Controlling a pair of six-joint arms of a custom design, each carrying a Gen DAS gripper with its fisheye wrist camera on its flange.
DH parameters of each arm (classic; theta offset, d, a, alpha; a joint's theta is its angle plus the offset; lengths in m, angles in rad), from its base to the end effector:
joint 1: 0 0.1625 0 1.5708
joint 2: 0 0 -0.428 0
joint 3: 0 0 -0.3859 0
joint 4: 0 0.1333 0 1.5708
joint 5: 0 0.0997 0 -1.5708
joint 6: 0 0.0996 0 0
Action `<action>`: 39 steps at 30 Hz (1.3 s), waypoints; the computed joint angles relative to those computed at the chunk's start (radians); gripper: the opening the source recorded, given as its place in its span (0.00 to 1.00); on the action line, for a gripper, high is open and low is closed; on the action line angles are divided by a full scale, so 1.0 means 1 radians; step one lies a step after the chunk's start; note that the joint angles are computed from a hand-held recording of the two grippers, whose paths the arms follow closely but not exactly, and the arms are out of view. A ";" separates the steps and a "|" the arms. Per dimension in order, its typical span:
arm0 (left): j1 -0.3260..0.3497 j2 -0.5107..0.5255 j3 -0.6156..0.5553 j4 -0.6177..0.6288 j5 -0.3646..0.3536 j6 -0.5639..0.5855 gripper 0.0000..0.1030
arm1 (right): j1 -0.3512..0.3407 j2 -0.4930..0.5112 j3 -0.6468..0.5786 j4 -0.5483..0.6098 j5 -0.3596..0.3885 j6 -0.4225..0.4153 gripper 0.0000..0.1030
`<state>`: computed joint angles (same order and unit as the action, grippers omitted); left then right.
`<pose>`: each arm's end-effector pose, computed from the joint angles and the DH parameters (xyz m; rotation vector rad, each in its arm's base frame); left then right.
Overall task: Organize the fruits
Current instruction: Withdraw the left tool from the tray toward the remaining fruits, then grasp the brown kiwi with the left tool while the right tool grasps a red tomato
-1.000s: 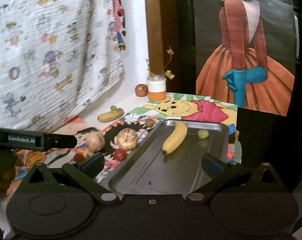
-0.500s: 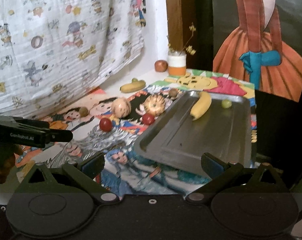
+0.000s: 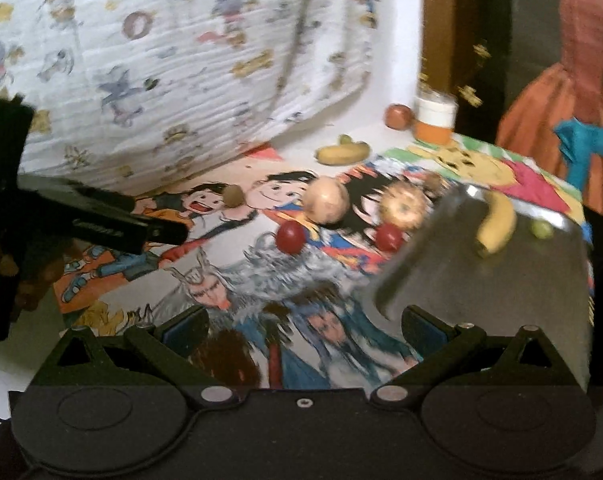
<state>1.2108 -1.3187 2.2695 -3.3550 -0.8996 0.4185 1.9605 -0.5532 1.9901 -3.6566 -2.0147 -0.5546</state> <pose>0.0222 -0.4953 0.2843 0.5391 2.2411 -0.9847 0.2925 -0.4739 -0.0065 0.9831 -2.3488 0.8039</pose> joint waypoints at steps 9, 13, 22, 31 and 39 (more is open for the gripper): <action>0.058 0.083 -0.103 -0.037 -0.030 0.064 1.00 | -0.007 0.093 -0.152 0.078 0.007 -0.092 0.99; 0.077 0.120 -0.144 -0.049 -0.044 0.088 1.00 | -0.017 0.124 -0.201 0.102 0.017 -0.106 0.99; 0.108 0.186 -0.214 -0.051 -0.071 0.119 1.00 | -0.037 0.196 -0.297 0.111 0.011 -0.159 0.88; 0.132 0.219 -0.265 -0.013 -0.113 0.111 0.91 | -0.056 0.221 -0.345 0.142 0.058 -0.124 0.74; 0.137 0.230 -0.283 -0.011 -0.134 0.089 0.75 | -0.059 0.233 -0.348 0.116 0.074 -0.095 0.58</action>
<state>1.3475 -1.0883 1.9869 -3.3664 -1.0339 0.5077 1.9012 -0.3199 1.6422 -3.5407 -1.9409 -0.6501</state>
